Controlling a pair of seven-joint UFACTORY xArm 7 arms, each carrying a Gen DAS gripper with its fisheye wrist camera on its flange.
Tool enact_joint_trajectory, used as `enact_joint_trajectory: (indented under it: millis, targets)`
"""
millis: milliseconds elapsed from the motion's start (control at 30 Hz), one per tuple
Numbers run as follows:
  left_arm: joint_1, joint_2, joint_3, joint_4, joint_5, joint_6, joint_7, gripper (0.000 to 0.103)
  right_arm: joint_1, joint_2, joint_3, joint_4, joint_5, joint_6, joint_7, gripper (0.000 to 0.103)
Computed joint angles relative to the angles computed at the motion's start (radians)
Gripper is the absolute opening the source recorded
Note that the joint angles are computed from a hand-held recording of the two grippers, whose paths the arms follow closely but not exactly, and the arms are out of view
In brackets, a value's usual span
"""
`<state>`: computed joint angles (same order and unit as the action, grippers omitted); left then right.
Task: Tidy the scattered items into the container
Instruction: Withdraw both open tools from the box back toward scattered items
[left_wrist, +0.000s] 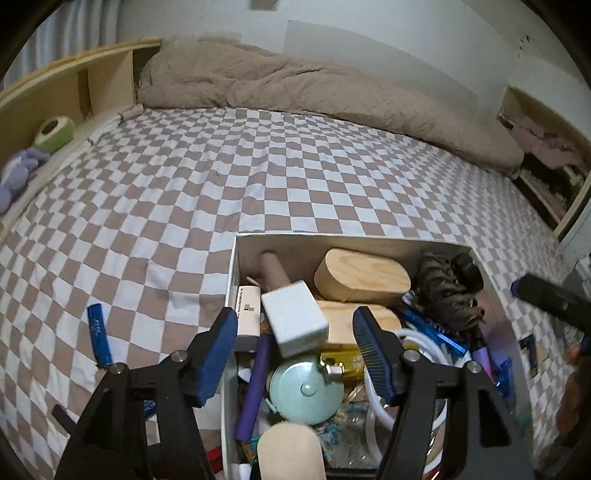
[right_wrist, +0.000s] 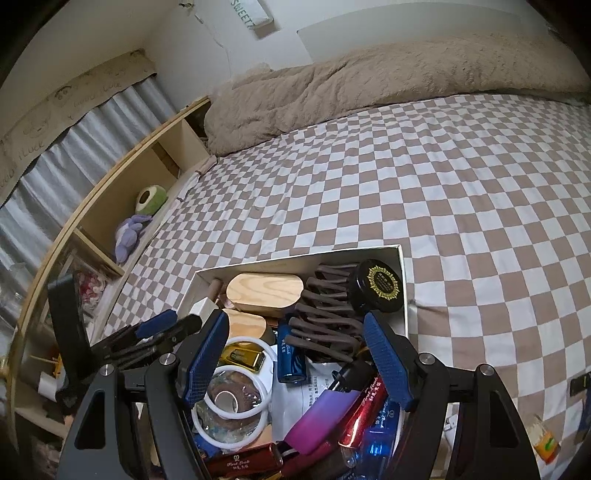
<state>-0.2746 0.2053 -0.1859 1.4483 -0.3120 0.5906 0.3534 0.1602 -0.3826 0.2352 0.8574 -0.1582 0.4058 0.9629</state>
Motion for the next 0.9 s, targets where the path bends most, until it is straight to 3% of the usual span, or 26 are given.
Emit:
enact_joint_trajectory:
  millis: [133, 300, 533, 600, 667, 900]
  targets:
    - [-0.042, -0.041, 0.03, -0.068, 0.157, -0.085, -0.083, 0.074, -0.004, -0.01, 0.004, -0.003, -0.006, 0.0, 0.009, 0.075]
    - [-0.026, -0.074, 0.024, -0.108, 0.165, -0.123, -0.06, 0.078, -0.005, -0.018, 0.006, -0.008, -0.006, -0.006, 0.015, 0.076]
    - [-0.017, -0.049, 0.033, -0.069, 0.169, -0.059, -0.106, 0.079, -0.005, -0.029, 0.006, -0.015, -0.001, -0.007, 0.015, 0.076]
    - [-0.012, -0.057, 0.037, -0.077, 0.17, -0.06, -0.128, 0.093, -0.008, -0.035, 0.008, -0.019, -0.002, -0.006, 0.019, 0.076]
    - [-0.008, -0.062, 0.045, -0.082, 0.18, -0.069, -0.167, 0.096, -0.012, -0.04, 0.013, -0.021, -0.004, -0.003, 0.025, 0.076]
    - [0.006, -0.003, 0.056, 0.004, 0.203, 0.029, -0.261, 0.097, -0.017, -0.049, 0.02, -0.021, -0.01, 0.006, 0.035, 0.076]
